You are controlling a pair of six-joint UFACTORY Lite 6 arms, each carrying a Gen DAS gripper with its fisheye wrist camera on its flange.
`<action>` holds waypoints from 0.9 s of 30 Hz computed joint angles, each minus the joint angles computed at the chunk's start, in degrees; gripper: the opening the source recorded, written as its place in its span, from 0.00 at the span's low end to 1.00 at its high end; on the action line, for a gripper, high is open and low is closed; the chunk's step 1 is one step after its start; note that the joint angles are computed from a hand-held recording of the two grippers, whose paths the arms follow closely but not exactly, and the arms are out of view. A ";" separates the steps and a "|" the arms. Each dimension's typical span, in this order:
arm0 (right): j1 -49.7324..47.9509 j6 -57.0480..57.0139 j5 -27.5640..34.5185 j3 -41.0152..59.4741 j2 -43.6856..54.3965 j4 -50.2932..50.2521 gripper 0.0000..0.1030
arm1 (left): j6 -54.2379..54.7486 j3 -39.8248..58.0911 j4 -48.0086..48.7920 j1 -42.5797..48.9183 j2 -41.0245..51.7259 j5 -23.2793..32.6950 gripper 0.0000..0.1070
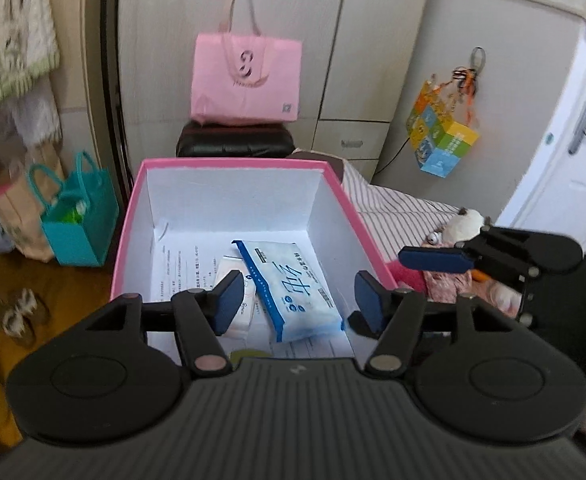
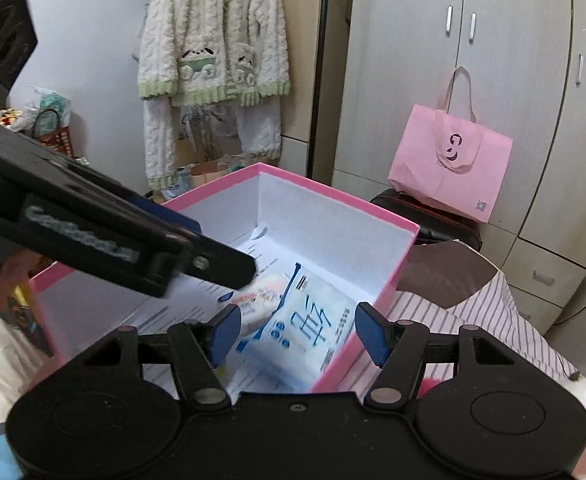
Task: Organize soft objects
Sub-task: 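Open the left tool to release the wet-wipes pack in the box, then move both tools toward the purple plush toy on the bed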
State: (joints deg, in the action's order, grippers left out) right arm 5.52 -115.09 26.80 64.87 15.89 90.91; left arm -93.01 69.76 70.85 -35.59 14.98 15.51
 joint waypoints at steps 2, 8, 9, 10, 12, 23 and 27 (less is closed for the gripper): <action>-1.86 0.54 1.86 -2.27 -2.64 -2.08 0.66 | 1.45 -1.56 -0.61 -2.37 -2.37 2.27 0.58; -8.30 1.63 4.77 -8.66 -11.53 -6.62 0.66 | 10.57 -0.70 -6.68 -10.18 -5.28 9.34 0.59; -9.82 1.90 5.47 -9.69 -13.17 -7.37 0.66 | 10.37 -0.88 -6.33 -11.58 -6.17 10.47 0.59; -11.57 2.11 6.69 -10.42 -14.52 -8.32 0.66 | 9.76 -1.08 -5.72 -12.85 -6.81 11.48 0.60; -16.23 3.08 11.01 -11.52 -17.06 -11.59 0.66 | 9.45 -1.08 -5.12 -15.37 -7.83 13.37 0.60; -42.24 -3.74 27.29 -14.68 -21.19 -18.31 0.67 | 10.94 5.48 -5.60 -26.65 -2.33 16.98 0.60; -48.60 -6.65 30.26 -13.93 -17.75 -18.72 0.67 | 12.24 10.38 -6.30 -29.10 3.11 15.64 0.60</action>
State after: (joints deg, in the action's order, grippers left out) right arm -43.07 -121.74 57.06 50.93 -1.86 72.18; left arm -80.78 80.14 64.56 -64.69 18.09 31.15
